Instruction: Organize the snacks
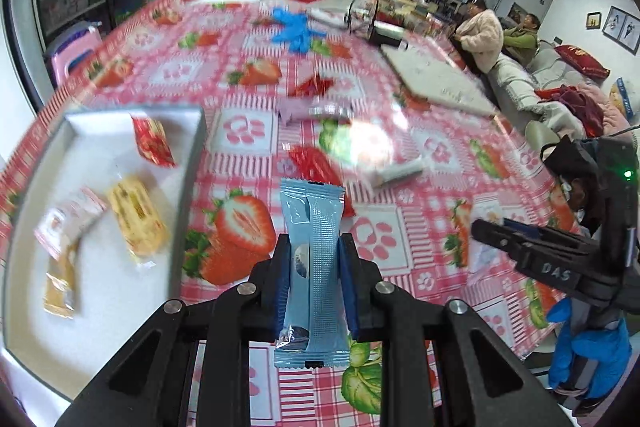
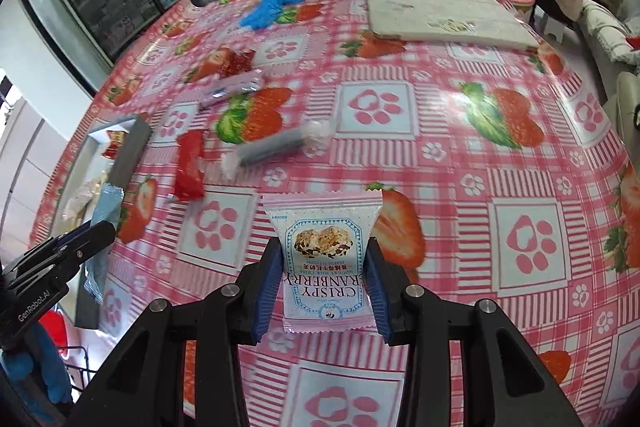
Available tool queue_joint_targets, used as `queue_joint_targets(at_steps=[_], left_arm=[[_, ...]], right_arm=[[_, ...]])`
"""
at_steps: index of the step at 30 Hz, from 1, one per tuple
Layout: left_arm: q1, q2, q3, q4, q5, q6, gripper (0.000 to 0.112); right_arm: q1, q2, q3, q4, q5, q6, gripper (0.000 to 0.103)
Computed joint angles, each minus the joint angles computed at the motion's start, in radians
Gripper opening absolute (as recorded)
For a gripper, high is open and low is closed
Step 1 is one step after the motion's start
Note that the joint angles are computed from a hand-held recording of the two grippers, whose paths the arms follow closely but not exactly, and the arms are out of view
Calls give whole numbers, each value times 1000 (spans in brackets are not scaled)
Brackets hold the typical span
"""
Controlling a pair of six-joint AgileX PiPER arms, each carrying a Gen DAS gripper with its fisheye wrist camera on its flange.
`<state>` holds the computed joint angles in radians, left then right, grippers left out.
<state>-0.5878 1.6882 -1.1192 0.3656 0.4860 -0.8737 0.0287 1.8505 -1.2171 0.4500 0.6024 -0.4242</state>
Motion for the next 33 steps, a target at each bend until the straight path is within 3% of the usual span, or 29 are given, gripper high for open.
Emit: queue_joint_targets(at_steps=[7, 14, 23, 33], left_arm=[[65, -120, 0, 29, 84, 61, 26], [230, -207, 63, 48, 114, 138, 26], [437, -191, 170, -36, 35, 262, 26], [514, -145, 228, -103, -29, 332, 26]], right_arm=[[81, -6, -94, 58, 78, -9, 42], [221, 58, -261, 67, 165, 36, 42], [425, 264, -583, -1, 289, 162, 42], [547, 567, -1063, -124, 501, 304, 42]])
